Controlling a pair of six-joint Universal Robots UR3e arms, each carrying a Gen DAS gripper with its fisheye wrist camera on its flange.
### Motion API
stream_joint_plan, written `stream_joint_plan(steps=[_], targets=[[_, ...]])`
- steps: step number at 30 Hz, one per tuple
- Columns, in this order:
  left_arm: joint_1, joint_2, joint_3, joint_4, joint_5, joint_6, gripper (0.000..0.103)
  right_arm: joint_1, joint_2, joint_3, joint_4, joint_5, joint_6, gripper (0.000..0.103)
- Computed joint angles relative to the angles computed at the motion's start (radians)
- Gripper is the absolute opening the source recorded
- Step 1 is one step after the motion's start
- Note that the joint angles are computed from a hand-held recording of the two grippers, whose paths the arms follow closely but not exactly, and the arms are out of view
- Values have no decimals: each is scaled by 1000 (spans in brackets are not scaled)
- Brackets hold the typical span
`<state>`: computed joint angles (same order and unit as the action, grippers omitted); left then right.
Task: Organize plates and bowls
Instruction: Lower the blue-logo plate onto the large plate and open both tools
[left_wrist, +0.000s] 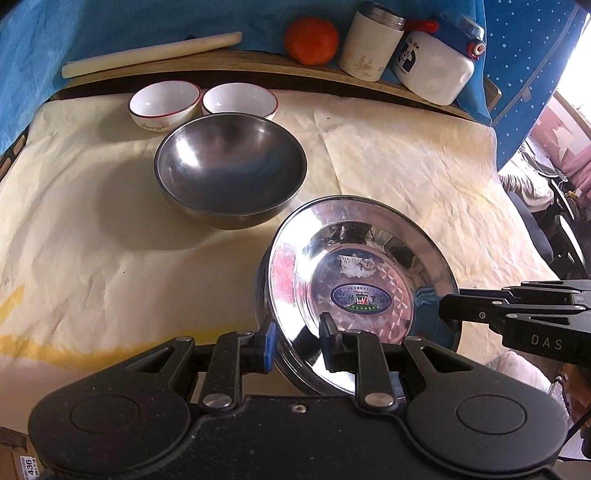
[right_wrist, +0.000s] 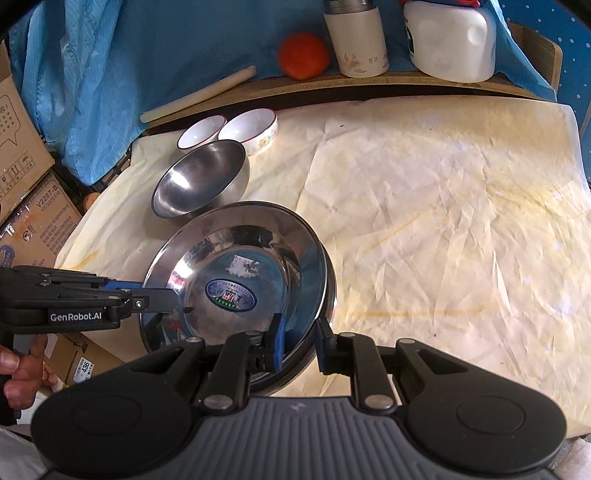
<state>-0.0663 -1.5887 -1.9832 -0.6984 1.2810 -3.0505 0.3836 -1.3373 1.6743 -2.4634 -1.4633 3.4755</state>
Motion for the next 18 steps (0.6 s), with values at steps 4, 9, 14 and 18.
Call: stream_joint_plan(steps=[4,9,14,18], targets=[[6,-6,24,-40,-10,13,25,-4,-5,0,13,7,0,20],[1,-23,60,-79,-3,29,26,-10,-6,-1,29,19,-3,20],[9,-30,78,-111,-16,41,26,-12,-7,1,35,20,-1,20],[7,-31,85,-122,-12,48,26,-8,-7,2,33,15,-3,20]])
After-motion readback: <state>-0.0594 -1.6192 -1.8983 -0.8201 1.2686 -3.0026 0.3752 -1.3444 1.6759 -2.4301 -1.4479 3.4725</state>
